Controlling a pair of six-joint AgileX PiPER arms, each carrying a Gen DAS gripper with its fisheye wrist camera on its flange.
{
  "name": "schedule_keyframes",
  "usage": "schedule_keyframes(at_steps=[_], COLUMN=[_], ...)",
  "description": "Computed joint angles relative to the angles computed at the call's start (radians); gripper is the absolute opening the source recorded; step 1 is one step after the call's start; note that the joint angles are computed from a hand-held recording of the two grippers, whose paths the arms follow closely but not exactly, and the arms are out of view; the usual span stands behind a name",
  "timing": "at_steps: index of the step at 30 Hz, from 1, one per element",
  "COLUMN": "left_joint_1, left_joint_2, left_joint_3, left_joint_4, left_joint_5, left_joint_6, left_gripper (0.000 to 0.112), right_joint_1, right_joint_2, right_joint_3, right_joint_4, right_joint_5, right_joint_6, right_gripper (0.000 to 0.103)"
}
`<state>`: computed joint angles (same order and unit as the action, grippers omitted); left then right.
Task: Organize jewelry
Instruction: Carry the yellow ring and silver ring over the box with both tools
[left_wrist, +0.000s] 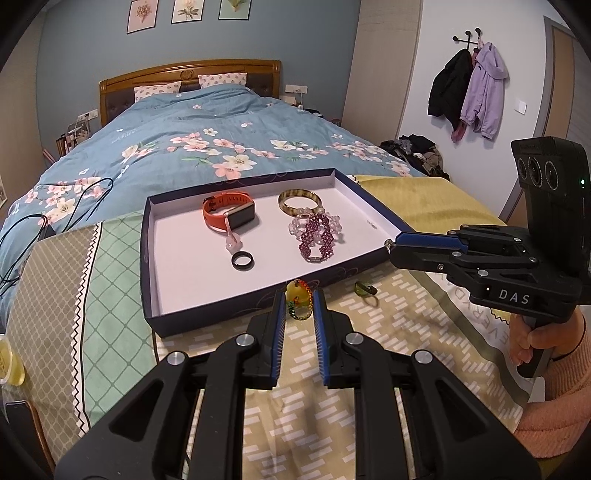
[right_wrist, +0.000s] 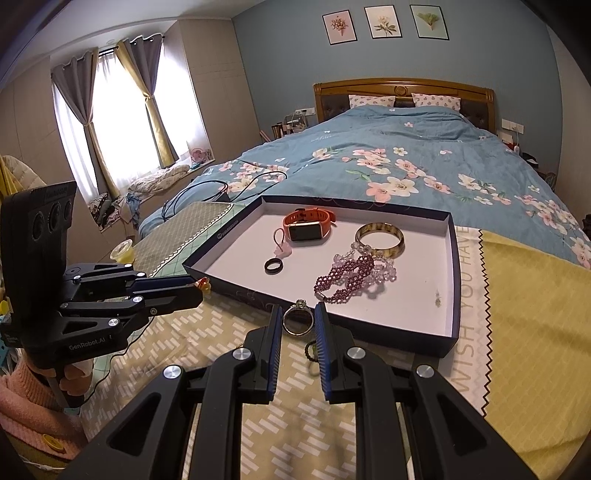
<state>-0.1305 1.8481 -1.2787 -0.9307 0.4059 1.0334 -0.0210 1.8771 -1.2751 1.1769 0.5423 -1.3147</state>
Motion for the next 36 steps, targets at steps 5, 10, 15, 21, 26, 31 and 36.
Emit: schedule_keyframes(at_steps=[5,10,15,21,26,31,36], left_joint_1=[-0.001,0.002,0.007,0.008,0.01,0.012,0.014], left_joint_2=[0.002,0.005,0.017,0.026,0.043,0.061,0.072], left_joint_3=[-0.016,-0.026,-0.05,-0.071,-0.099,-0.124,-0.14], left_joint_4=[0.014,0.023,0.042,0.057,0.076,0.089,0.095], left_joint_5=[-0.002,-0.002,0.008,0.004,0.011,0.018,0.025], left_joint_6=[-0.016,-0.029,-0.059,-0.082,-0.11,-0.131,-0.144], left_gripper=[0.015,0.015,0.015,0.015,0.015,0.015,0.015], right_joint_1=[0.0,-0.002,-0.005,-0.013,-0.017,-0.019,-0.02], right_joint_2=[0.006,0.016,0.027,0.052,0.065,0.075,0.083], right_joint_3=[-0.017,-0.034,-0.055,-0.097,-0.116,-0.133,-0.147], right_joint_4=[-0.01,-0.019,-0.031,-0.049,-0.059,-0.067,-0.079], right_joint_5=[0.002,0.01,0.021,0.04,0.045,0.046,0.049], right_joint_6=[0.008,0.02,0.035,0.065,0.082,0.094,0.107], right_gripper=[0.016,0.016,0.016,0.016,0.016,0.016,0.016])
